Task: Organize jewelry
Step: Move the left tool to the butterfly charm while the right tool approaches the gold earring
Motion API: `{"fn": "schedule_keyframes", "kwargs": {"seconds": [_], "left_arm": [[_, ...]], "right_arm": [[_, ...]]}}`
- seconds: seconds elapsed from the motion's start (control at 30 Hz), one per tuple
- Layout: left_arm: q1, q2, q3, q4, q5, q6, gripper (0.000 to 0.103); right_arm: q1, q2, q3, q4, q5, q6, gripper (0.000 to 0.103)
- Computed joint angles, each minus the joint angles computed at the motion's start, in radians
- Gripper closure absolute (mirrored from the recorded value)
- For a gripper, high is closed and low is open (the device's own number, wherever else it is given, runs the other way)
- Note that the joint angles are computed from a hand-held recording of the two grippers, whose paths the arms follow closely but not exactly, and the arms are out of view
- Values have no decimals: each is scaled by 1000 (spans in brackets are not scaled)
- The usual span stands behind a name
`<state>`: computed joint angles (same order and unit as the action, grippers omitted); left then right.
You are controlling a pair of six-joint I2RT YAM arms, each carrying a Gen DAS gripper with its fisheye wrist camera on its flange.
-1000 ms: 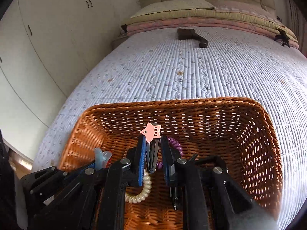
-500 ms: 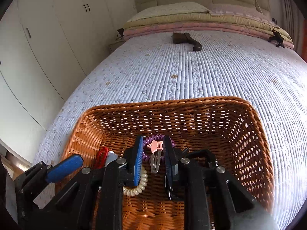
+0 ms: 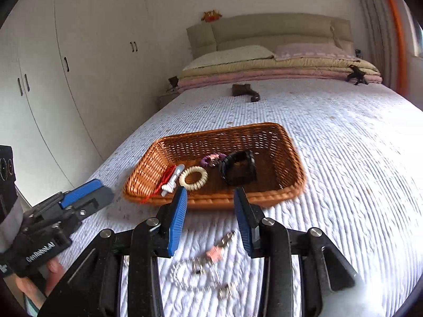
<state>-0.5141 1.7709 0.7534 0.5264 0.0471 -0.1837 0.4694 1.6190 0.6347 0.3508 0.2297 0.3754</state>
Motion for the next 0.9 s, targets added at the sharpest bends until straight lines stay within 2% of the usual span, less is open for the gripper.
{"fn": "schedule_keyframes", "kwargs": {"seconds": [0.13,0.27,0.33,0.47,0.6,0.67,0.77,0.87,0.9], "left_arm": [[22,-84,-191,116,3,-6,64],[81,-63,-240,141,21,-11,64],[101,-37,-246,152,5,-21,64],[197,72,-213,157,145,-54,64],[234,121,-186,147,212,-63,64],[210,124,-170,125,174,-49,64],[154,138,-128,64,94,-29,64],[119,158,-76,-6,40,-25,64],[106,163,-65,-20,-6,-35,64]], "right_arm": [[46,-41,-141,115,75,4,63],[51,26,-205,233,131,-11,63],[25,76,-195,230,83,-3,63],[-45,89,-202,245,-49,3,63],[-48,129,-149,157,-69,9,63],[-25,151,-124,112,-56,13,63],[11,164,-130,119,-40,10,63],[45,167,-142,125,35,34,63],[51,162,-149,126,54,43,63]]}}
